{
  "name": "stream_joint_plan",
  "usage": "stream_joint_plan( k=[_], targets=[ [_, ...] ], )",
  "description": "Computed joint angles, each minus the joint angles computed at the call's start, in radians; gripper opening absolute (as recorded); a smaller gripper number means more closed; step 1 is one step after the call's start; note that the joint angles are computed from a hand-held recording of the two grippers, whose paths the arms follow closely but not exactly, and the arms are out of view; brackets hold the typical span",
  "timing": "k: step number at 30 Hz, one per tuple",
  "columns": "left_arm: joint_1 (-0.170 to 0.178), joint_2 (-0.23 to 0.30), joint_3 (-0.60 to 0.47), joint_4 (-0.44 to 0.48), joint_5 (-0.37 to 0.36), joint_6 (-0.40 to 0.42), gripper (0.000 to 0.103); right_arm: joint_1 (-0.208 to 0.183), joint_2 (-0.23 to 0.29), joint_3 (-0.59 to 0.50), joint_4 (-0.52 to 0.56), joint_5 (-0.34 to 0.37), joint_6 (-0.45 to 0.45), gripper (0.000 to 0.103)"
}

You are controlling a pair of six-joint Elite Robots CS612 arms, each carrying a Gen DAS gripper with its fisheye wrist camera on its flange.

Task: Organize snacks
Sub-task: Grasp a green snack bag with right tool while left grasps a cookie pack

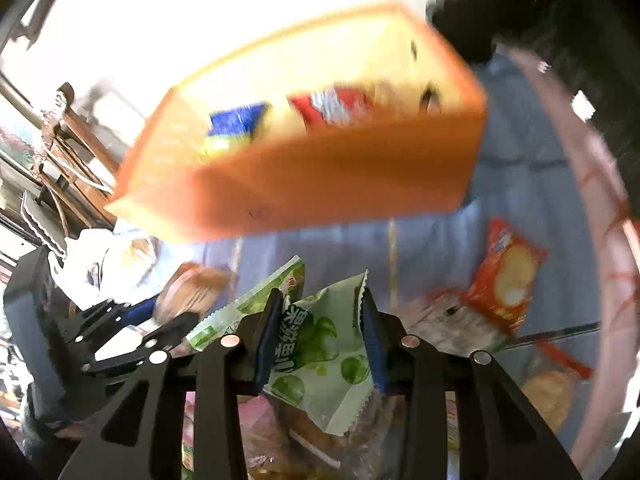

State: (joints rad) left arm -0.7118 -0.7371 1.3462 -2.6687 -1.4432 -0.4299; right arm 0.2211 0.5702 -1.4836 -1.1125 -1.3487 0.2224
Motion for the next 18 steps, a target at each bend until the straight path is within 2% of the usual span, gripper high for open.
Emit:
stream_joint_plan(
  k=[3,6,11,12,14,17,18],
  targets=[
    [-0.014,-0.07,0.061,-0.099,0.066,0.058,0.038,-0.005,-0.009,-0.03,-0.077,-0.003,0.018,0.038],
    [-0.022,-0.097,0.044,-0.112,0.164,0.089,0.038,-0.008,-0.054,0.0,-0.193,-0.069,-0.046,0.038],
    [-0.021,-0.061,-0.103,-0.011,0.409,0.043,0.038,-0.017,-0.131,0.115,-0.339,-0.078,-0.085,0.039],
    [-0.019,-0.057,-0.117,-0.002,0.432,0.017,0.038,-0.014,-0.148,0.146,-0.361,-0.094,-0.115,0.04],
    [-0.01,-0.046,-0.148,0.009,0.419,-0.029,0.038,-0.013,-0.169,0.181,-0.37,-0.102,-0.141,0.04],
    [-0.007,-0.035,-0.166,0.033,0.421,-0.053,0.04,-0.019,-0.197,0.23,-0.378,-0.116,-0.145,0.04],
    [-0.008,-0.029,-0.175,0.053,0.436,-0.074,0.041,-0.018,-0.199,0.235,-0.381,-0.121,-0.137,0.045]
  ],
)
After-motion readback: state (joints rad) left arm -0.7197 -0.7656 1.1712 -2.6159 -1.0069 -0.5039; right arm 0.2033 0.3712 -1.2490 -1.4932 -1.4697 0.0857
